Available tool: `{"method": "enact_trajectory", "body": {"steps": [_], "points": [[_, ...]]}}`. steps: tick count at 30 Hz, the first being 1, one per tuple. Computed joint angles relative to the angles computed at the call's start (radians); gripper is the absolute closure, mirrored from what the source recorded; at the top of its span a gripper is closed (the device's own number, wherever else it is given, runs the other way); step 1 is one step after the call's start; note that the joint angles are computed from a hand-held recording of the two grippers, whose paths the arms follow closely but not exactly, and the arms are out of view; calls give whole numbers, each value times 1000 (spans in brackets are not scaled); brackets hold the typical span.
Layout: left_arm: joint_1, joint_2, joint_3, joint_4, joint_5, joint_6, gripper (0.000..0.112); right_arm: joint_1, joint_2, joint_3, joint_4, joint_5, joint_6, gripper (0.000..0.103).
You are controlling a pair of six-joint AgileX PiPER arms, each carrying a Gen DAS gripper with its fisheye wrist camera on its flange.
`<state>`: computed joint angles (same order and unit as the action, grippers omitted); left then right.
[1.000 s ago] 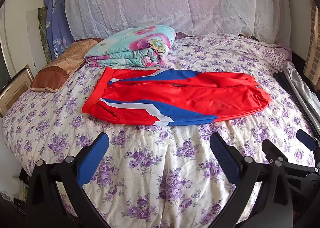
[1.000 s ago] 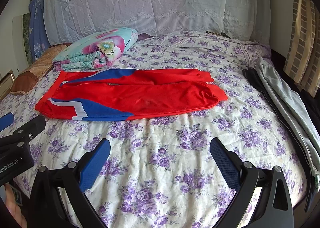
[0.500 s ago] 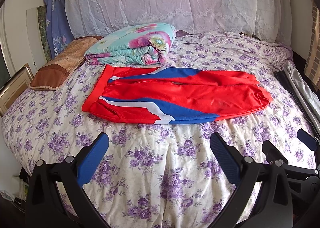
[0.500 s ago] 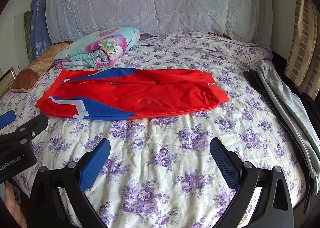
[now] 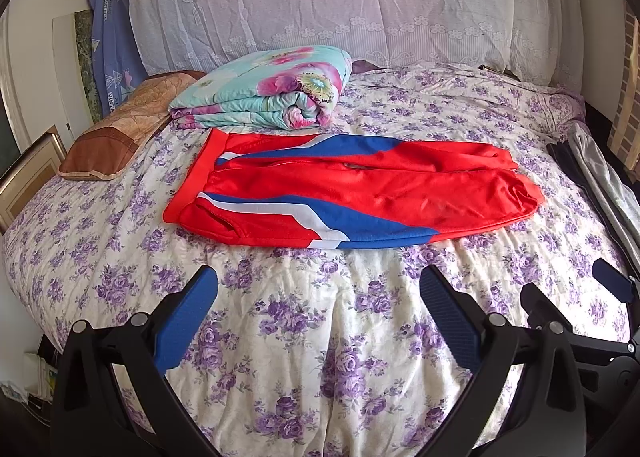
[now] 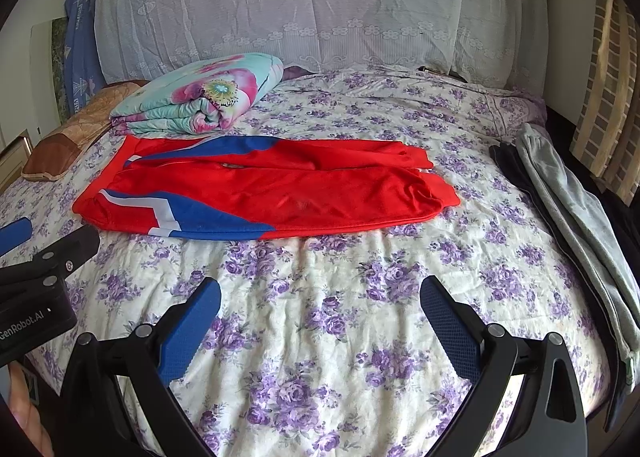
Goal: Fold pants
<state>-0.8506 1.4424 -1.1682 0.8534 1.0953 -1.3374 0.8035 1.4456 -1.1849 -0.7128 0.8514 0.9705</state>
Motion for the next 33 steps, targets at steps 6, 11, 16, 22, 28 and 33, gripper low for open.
{"method": "enact_trajectory", "body": {"steps": [6,11,16,22,28,33], "points": [[90,-1,17,-107,-106,86,14,-36,12,21,32,-39,-31,3],[407,60,40,-502,-320,413,14,-158,59,60,189,-112,-146,3],[734,206,-45,-770,-364,652,14,-237,35,124,273,-148,-206,3],[900,388,-228,-943,-312,798,21,-302,-10,164,280,-143,-219,3],[947,361,-175,-1062,-402,888,104,-407,-27,168,370,-142,-349,3],[894,329,-95,-924,-524,805,104,-617,107,-21,699,-112,-689,3]]}}
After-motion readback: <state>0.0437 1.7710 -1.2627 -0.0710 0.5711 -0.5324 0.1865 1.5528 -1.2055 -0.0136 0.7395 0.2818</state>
